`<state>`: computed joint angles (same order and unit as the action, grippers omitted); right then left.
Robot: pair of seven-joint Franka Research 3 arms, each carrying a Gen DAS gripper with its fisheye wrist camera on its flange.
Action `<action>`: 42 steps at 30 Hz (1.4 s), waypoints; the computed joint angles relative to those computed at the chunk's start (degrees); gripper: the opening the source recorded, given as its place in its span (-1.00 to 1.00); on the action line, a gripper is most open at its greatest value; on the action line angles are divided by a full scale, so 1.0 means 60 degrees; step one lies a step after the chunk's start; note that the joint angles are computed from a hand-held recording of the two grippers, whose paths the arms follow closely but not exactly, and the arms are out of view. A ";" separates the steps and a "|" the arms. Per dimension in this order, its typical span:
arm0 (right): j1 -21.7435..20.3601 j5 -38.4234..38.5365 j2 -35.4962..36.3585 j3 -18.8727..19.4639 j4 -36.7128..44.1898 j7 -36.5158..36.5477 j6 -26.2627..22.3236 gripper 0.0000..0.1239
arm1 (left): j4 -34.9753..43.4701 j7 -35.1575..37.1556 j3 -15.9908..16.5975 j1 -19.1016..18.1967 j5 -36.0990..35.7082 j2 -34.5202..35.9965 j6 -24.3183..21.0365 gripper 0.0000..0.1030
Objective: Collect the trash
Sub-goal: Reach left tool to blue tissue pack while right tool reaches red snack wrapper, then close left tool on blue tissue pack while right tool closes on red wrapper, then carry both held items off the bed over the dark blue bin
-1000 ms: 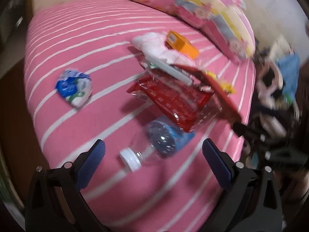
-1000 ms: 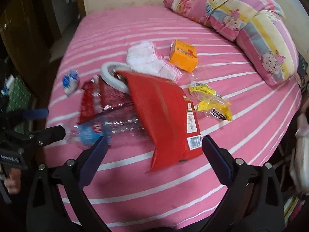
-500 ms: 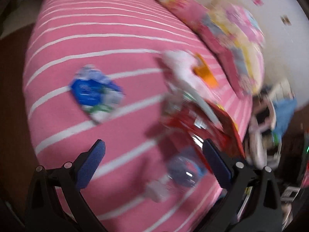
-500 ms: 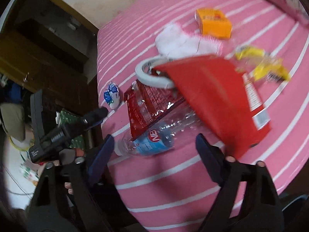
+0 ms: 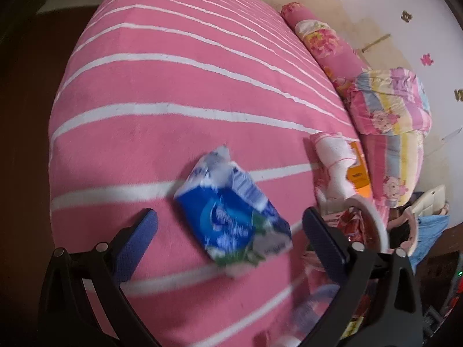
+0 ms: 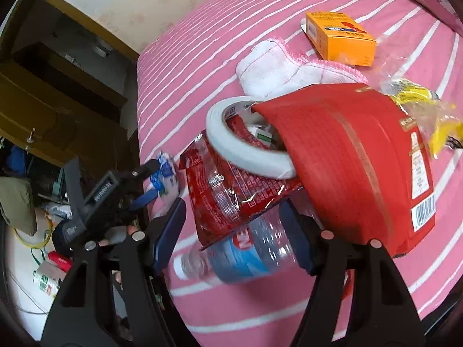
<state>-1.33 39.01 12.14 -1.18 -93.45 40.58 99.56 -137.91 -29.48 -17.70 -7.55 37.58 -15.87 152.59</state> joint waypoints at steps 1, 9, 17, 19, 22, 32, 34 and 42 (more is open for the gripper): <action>0.0018 0.0015 0.0046 0.0005 0.0004 0.0071 0.0080 0.06 | 0.0101 0.0083 0.0001 0.0035 0.0092 0.0096 -0.0043 0.86; 0.0262 0.0177 0.0257 0.0184 -0.0058 0.0793 0.0779 -0.08 | 0.0292 0.0121 0.0099 -0.0009 0.0361 0.0284 -0.0688 0.01; 0.0350 0.0446 0.0130 0.0271 -0.0345 0.0659 0.1122 -0.75 | -0.0132 -0.1073 -0.0100 0.0225 0.1287 -0.0112 -0.0091 -0.54; 0.0267 0.0663 -0.0081 0.0241 -0.0525 0.0382 0.1116 -0.81 | -0.0188 -0.1618 -0.0238 0.0367 0.1724 -0.0190 0.0142 -0.56; 0.0135 0.0971 -0.0435 0.0144 -0.0685 -0.0061 0.0905 -0.89 | -0.0071 -0.2308 -0.0493 0.0459 0.2343 -0.0267 0.0143 -0.58; -0.0267 0.1471 -0.1058 -0.0249 -0.0711 -0.0327 -0.0115 -0.90 | 0.0081 -0.2958 -0.0987 -0.0282 0.2550 -0.1019 -0.1001 -0.60; -0.0365 0.1591 -0.1116 -0.0363 -0.0601 -0.0403 -0.0458 -0.90 | 0.0098 -0.3106 -0.1080 -0.0413 0.2434 -0.1175 -0.1129 -0.60; -0.0717 0.1979 -0.1685 -0.0754 -0.0479 -0.0691 -0.1371 -0.90 | 0.0674 -0.2916 -0.1524 -0.0880 0.1961 -0.1610 -0.2217 -0.60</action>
